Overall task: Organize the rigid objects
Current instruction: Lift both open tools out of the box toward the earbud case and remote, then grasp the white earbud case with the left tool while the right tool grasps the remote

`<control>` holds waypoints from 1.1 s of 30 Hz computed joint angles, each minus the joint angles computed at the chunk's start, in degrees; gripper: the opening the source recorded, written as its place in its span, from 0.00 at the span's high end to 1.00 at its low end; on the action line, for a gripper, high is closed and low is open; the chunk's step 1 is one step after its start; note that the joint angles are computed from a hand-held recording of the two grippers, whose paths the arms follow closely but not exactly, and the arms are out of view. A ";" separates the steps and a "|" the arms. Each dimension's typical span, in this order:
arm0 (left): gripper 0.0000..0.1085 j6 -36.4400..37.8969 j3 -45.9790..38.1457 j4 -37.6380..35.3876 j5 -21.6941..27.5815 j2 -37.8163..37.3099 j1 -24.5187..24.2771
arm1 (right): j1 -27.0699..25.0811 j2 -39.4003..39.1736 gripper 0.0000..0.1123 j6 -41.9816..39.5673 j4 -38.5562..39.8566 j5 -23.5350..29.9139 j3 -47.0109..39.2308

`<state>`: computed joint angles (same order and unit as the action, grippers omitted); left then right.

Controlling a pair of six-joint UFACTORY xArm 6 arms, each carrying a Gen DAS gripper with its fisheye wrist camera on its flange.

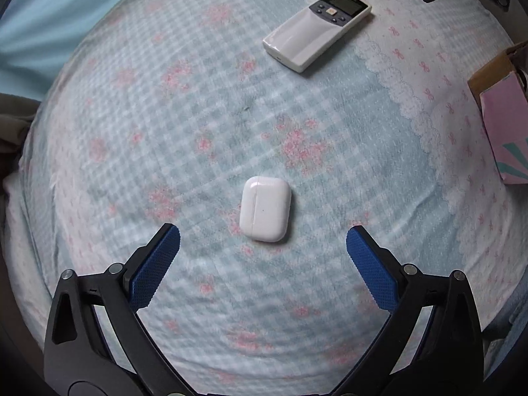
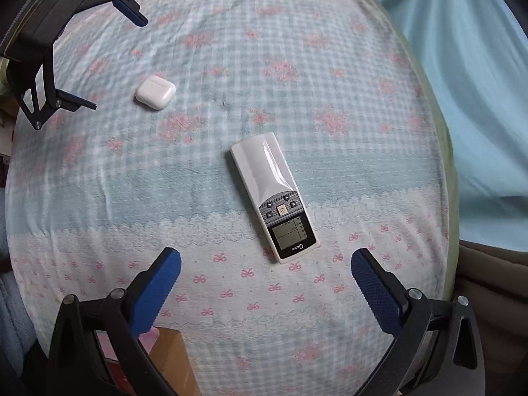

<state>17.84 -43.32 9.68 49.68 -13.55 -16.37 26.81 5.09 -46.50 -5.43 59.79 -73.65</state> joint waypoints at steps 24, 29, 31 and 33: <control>0.50 9.84 -4.49 -6.50 -4.82 16.71 0.33 | 2.51 26.06 0.50 -4.83 -5.13 10.78 -21.55; 0.62 7.42 -3.93 -6.49 -3.68 15.10 -1.38 | 2.65 26.41 0.50 -2.31 -5.34 10.77 -22.11; 0.62 8.07 -4.44 -7.11 -2.26 14.03 -0.95 | 2.98 26.53 0.50 -0.54 -4.62 11.57 -22.56; 0.62 9.36 -4.70 -8.18 -1.90 13.86 0.11 | 3.01 26.38 0.50 0.70 -3.63 12.10 -22.62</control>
